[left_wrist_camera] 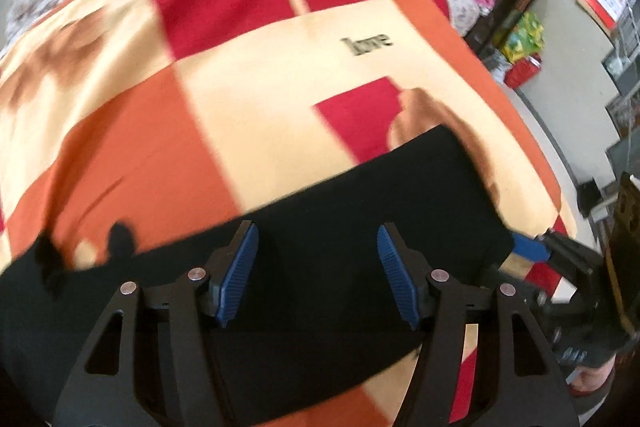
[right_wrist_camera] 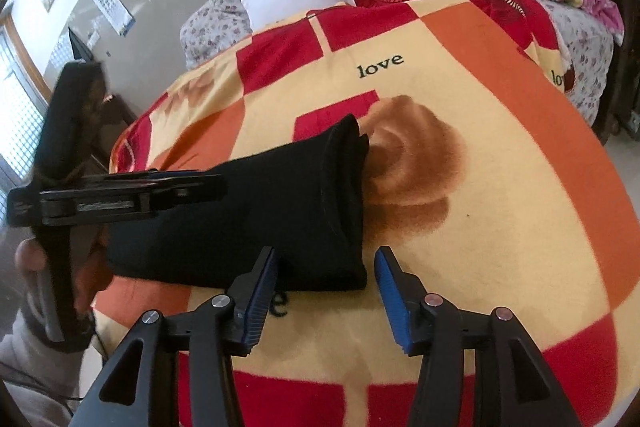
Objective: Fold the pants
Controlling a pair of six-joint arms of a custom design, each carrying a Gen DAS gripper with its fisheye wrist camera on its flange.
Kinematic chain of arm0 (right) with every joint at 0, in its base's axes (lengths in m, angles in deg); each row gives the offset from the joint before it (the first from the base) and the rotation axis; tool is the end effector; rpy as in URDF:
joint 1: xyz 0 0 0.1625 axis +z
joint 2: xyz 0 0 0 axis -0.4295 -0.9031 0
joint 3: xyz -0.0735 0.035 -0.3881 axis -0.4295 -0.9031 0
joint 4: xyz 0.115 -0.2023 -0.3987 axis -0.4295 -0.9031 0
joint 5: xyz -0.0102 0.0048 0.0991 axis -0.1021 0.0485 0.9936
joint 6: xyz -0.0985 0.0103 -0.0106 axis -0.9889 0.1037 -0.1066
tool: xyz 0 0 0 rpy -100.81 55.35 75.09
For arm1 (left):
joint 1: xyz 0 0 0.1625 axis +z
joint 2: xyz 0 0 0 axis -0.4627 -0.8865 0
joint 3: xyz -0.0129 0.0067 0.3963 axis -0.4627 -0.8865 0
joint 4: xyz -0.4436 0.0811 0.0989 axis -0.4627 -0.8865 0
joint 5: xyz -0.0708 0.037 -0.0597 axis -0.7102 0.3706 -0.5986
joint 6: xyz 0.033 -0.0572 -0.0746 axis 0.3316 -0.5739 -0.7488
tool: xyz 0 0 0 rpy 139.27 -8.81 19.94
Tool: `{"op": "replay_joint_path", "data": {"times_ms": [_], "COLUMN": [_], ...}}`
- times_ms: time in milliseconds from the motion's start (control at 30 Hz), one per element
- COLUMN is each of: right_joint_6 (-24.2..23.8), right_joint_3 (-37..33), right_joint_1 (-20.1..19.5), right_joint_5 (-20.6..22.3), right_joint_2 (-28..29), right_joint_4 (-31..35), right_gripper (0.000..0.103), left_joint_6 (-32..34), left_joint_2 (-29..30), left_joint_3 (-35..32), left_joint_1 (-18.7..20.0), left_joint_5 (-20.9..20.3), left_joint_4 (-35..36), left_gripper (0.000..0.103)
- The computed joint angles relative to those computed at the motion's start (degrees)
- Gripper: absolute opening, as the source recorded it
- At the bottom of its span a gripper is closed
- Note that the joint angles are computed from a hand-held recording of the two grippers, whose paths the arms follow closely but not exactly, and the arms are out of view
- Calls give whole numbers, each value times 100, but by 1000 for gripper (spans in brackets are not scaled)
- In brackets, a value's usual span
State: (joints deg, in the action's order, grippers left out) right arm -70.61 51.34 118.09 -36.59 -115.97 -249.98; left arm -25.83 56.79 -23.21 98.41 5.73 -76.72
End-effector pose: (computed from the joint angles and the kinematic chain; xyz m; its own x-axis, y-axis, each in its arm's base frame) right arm 0.1374 -0.7234 0.0492 -0.9101 -0.0963 0.4031 -0.3153 0.7922 -0.5225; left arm -0.1148 -0.8728 0.1340 -0.7663 0.4509 -0.4577 0.5110 0.8596 -0.0086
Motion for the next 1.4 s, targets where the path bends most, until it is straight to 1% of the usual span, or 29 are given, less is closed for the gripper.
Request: {"op": "replay_joint_path", "data": {"times_ms": [133, 233, 300, 367, 433, 500, 533, 600, 667, 700, 733, 800, 833, 900, 933, 967, 1100, 1167, 1233, 1300, 1367, 1400], "right_joint_6": [-103, -150, -168, -178, -189, -160, -133, 18, 203, 262, 318, 416, 423, 374, 332, 289, -94, -315, -601, -803, -967, -1021], "right_joint_3": [29, 30, 29, 18, -11, -49, -63, -95, -138, -185, -263, -386, -426, -458, -471, -478, -641, -804, -1093, -1418, -1774, -1990], "right_joint_1": [-25, -55, -95, -127, -152, -177, -189, -221, -253, -263, -267, -280, -268, -215, -171, -132, 137, 286, 463, 591, 675, 713], "right_joint_5": [202, 350, 495, 622, 723, 838, 890, 1016, 1159, 1194, 1176, 1217, 1197, 1132, 1093, 1086, 1219, 1270, 1327, 1531, 1672, 1740], "right_joint_2": [21, 37, 47, 72, 105, 137, 149, 171, 204, 239, 302, 388, 404, 421, 425, 419, 448, 526, 710, 927, 1195, 1364], "right_joint_4": [-72, -117, -167, -239, -287, -308, -330, -355, -374, -355, -340, -275, -246, -287, -303, -308, -220, -85, 139, 509, 890, 1116], "right_gripper": [54, 55, 56, 57, 57, 57, 57, 57, 54, 45, 31, 21, 20, 18, 17, 17, 16, 16, 16, 16, 16, 16], "left_joint_6": [255, 405, 475, 571, 575, 543, 563, 680, 724, 758, 824, 971, 1027, 978, 912, 827, 709, 483, 262, 37, -181, -302], "left_joint_2": [545, 984, 1241, 1333, 1478, 1613, 1612, 1606, 1595, 1568, 1522, 1406, 1339, 1329, 1385, 1383, 900, 651, 400, 16, -419, -632], "left_joint_3": [-718, -1379, -1758, -1811, -2048, -2292, -2289, -2253, -2245, -2182, -2075, -1807, -1656, -1709, -1866, -1965, -1594, -1505, -1445, -1169, -784, -566], "left_joint_1": [-55, -70, -84, -114, -129, -122, -118, -117, -97, -99, -104, -130, -151, -128, -112, -92, -76, -12, 103, 232, 380, 455], "left_joint_5": [-110, -284, -284, -227, -251, -360, -399, -475, -599, -644, -707, -751, -710, -807, -879, -960, -1066, -1145, -1263, -1230, -1123, -1066], "left_joint_4": [285, 768, 1086, 950, 1102, 1257, 1253, 1184, 1175, 1125, 1054, 868, 738, 832, 956, 1068, 786, 714, 697, 473, 223, 67], "left_gripper": [62, 62, 62, 64, 64, 64, 64, 64, 64, 56, 46, 36, 34, 28, 20, 16, 16, 16, 16, 16, 21, 29]}}
